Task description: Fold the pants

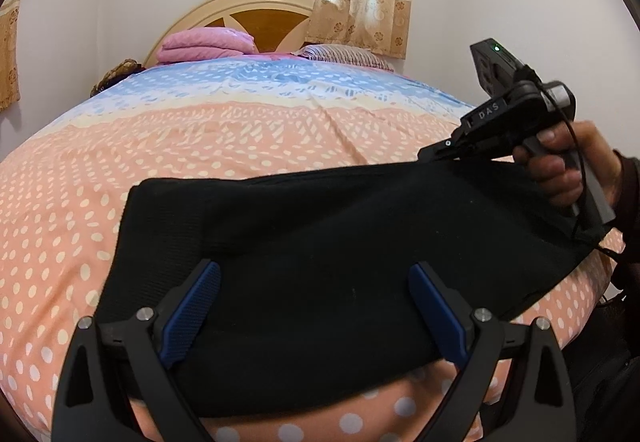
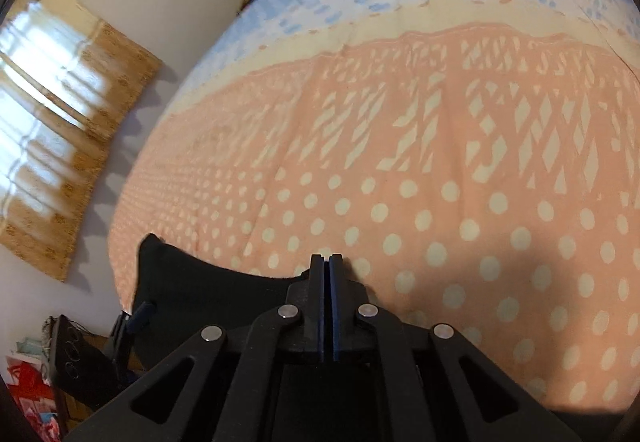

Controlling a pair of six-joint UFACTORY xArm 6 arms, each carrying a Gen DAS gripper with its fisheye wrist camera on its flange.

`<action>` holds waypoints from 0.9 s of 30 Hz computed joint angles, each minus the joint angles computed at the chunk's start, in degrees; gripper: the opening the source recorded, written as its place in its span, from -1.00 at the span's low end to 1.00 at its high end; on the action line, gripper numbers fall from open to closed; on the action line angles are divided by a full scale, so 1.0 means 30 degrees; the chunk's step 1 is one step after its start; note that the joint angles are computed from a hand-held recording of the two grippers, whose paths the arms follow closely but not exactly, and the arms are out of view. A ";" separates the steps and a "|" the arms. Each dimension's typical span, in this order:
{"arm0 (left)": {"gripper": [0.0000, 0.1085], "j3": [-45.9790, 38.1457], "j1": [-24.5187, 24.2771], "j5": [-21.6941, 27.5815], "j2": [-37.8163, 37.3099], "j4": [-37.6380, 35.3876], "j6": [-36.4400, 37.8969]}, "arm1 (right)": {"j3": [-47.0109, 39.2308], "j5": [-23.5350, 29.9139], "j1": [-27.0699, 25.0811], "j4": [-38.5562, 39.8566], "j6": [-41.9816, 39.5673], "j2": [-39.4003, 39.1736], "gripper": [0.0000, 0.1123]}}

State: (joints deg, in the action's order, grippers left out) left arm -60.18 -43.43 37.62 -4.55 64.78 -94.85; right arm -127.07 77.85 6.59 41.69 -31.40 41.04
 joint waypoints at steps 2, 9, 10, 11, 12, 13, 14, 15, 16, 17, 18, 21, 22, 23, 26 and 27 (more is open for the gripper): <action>0.80 -0.0137 -0.0067 0.0267 -0.0064 -0.0434 0.0360 | 0.0246 0.0337 -0.0351 0.0764 -0.0409 -0.0220 -0.93; 0.90 -0.0267 -0.0364 0.3255 -0.0727 -0.2034 0.0213 | 0.8803 -0.2519 -0.1121 0.2307 -0.6056 -0.6790 0.06; 0.90 -0.0222 -0.0219 0.3333 -0.0769 -0.2494 0.0291 | 0.9945 -0.2609 -0.1176 0.2587 -0.6910 -0.7655 0.06; 0.90 -0.0166 -0.0198 0.3468 -0.0810 -0.2605 0.0235 | 1.0808 -0.2608 -0.1204 0.2661 -0.7522 -0.8283 0.06; 0.90 -0.0172 -0.0249 0.3615 -0.0824 -0.2571 0.0236 | 1.1706 -0.2537 -0.1159 0.2722 -0.8125 -0.8948 0.06; 0.90 -0.0218 -0.0284 0.3731 -0.0780 -0.2663 0.0382 | 1.2521 -0.2420 -0.1106 0.2729 -0.8736 -0.9529 0.06; 0.90 -0.0432 -0.0364 0.4061 -0.0609 -0.2898 0.0709 | 1.3269 -0.2421 -0.0964 0.2696 -0.9246 -1.0040 0.06; 0.90 -0.0581 -0.0401 0.4262 -0.0466 -0.3042 0.0900 | 1.4232 -0.2476 -0.0776 0.2632 -0.9859 -1.0676 0.06; 0.90 -0.0710 -0.0428 0.4431 -0.0318 -0.3143 0.1041 | 1.4859 -0.2471 -0.0679 0.2551 -1.0281 -1.1060 0.06; 0.90 -0.0824 -0.0456 0.4568 -0.0179 -0.3212 0.1180 | 1.5506 -0.2356 -0.0579 0.2398 -1.0665 -1.1419 0.06; 0.90 -0.0931 -0.0506 0.4722 -0.0069 -0.3259 0.1351 | 1.6146 -0.2272 -0.0558 0.2259 -1.0885 -1.1770 0.06; 0.90 -0.0851 -0.0410 0.4791 -0.0088 -0.3260 0.1462 | 1.8142 -0.3662 -0.0102 0.2092 -1.1621 -1.2615 0.07; 0.90 -0.0774 -0.0395 0.4789 -0.0158 -0.3264 0.1448 | 1.8925 -0.4355 -0.0026 0.2370 -1.2392 -1.3180 0.06; 0.90 -0.0747 -0.0401 0.4812 -0.0214 -0.3280 0.1445 | 1.9387 -0.4858 0.0098 0.2411 -1.2751 -1.3505 0.07; 0.90 -0.0694 -0.0397 0.5000 -0.0288 -0.3410 0.1423 | 1.9703 -0.5165 0.0152 0.2348 -1.2795 -1.3737 0.07; 0.90 -0.0699 -0.0403 0.5083 -0.0290 -0.3433 0.1428 | 1.9760 -0.5214 0.0194 0.2314 -1.2824 -1.3788 0.07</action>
